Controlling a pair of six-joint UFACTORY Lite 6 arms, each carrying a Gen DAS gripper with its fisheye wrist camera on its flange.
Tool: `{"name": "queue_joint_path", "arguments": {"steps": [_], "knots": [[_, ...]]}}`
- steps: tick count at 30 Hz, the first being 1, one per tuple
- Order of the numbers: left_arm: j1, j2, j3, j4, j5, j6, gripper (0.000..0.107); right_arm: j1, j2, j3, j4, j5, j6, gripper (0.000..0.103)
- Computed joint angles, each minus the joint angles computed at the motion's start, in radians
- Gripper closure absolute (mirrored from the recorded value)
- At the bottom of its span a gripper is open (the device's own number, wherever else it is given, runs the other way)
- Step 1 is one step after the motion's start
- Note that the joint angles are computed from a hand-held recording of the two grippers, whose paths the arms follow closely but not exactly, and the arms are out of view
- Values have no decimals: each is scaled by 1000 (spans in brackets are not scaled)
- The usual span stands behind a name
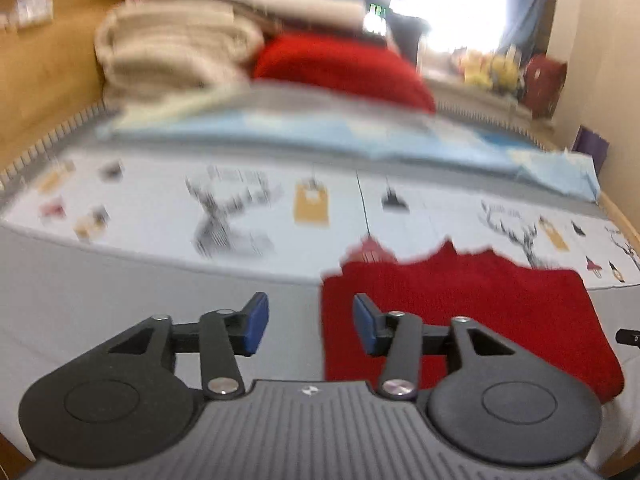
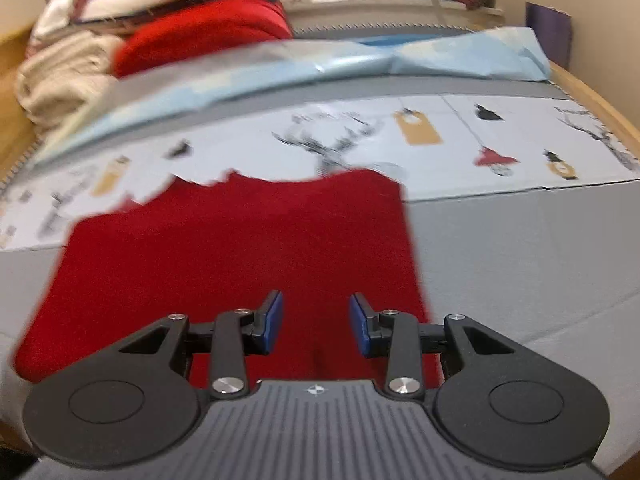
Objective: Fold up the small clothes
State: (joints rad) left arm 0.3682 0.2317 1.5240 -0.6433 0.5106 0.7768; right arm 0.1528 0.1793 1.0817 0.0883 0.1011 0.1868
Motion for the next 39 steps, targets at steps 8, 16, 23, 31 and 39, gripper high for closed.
{"name": "queue_joint_path", "arguments": {"steps": [8, 16, 23, 31, 39], "knots": [[67, -164, -188, 342, -95, -191, 39, 311, 91, 127, -739, 13, 797, 65], [220, -119, -59, 281, 97, -139, 38, 559, 436, 490, -532, 57, 538, 79], [265, -80, -2, 358, 183, -127, 37, 701, 742, 901, -325, 187, 264, 55], [310, -53, 38, 333, 214, -89, 36, 780, 1101, 1420, -507, 497, 255, 43], [327, -34, 69, 306, 228, -97, 35, 771, 1082, 1378, -571, 447, 312, 78]]}}
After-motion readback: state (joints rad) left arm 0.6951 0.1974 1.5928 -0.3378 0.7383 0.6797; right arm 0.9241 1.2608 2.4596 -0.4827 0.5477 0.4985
